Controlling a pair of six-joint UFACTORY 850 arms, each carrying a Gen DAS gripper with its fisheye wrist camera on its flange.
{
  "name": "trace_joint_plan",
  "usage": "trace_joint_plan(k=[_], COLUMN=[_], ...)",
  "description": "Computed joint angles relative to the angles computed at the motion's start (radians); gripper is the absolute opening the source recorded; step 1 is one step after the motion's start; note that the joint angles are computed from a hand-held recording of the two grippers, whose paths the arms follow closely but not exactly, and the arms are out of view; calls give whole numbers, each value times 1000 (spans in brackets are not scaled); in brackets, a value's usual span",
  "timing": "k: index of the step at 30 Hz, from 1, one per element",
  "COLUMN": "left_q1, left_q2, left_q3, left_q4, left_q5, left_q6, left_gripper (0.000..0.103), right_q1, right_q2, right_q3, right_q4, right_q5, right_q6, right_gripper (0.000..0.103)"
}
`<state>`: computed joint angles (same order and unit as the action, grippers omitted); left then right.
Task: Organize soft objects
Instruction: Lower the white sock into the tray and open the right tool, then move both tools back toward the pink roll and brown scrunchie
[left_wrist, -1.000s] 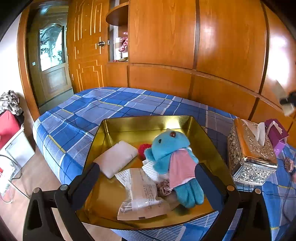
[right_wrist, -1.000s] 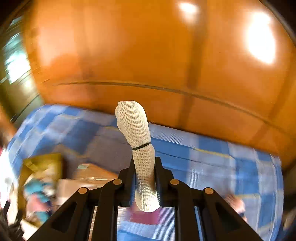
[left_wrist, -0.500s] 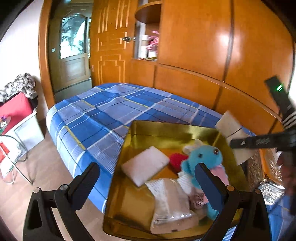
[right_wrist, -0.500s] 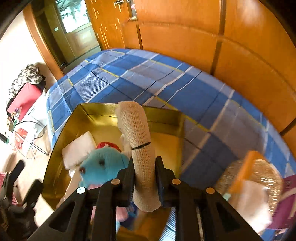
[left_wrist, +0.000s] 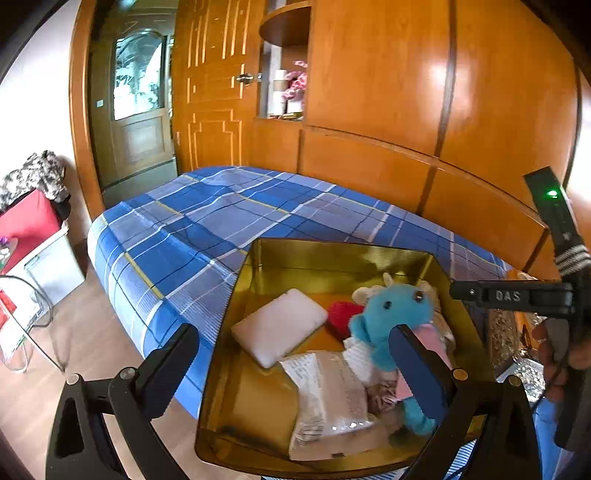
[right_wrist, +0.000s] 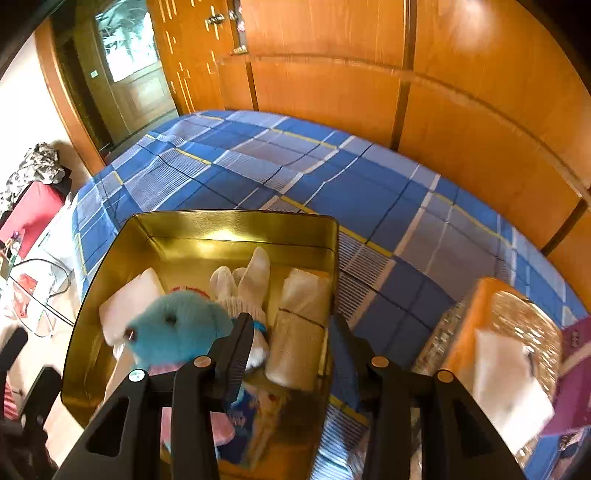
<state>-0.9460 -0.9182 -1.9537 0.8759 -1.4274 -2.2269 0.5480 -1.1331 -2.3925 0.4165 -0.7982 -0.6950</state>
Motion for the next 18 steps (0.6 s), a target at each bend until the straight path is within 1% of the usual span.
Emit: trace_joint_plan(k=[2, 4, 7, 8, 12, 15, 18], left_q1=[-3, -7, -11, -13, -18, -22, -29], left_q2=[-16, -34, -60, -72, -120, -156, -210], left_q3=[-30, -64, -112, -132, -216, -282, -381], left_q4=[7, 16, 30, 34, 47, 60, 77], left_q5=[-8, -17, -16, -16, -21, -16, -25], left_q6=[27, 53, 91, 108, 174, 228, 303], left_gripper=[103, 103, 103, 103, 103, 103, 103], right_q1=[-11, -21, -40, -51, -87, -122, -158], right_q2=[96, 169, 241, 270, 336, 370, 390], right_q3=[162, 282, 395, 440, 545, 596, 623], right_q4=[60, 116, 203, 251, 378, 449, 496], right_q5=[83, 149, 194, 208, 237, 244, 254], right_q6=[-101, -190, -304, -366, -511, -577, -614], right_gripper=[42, 42, 42, 42, 42, 42, 42])
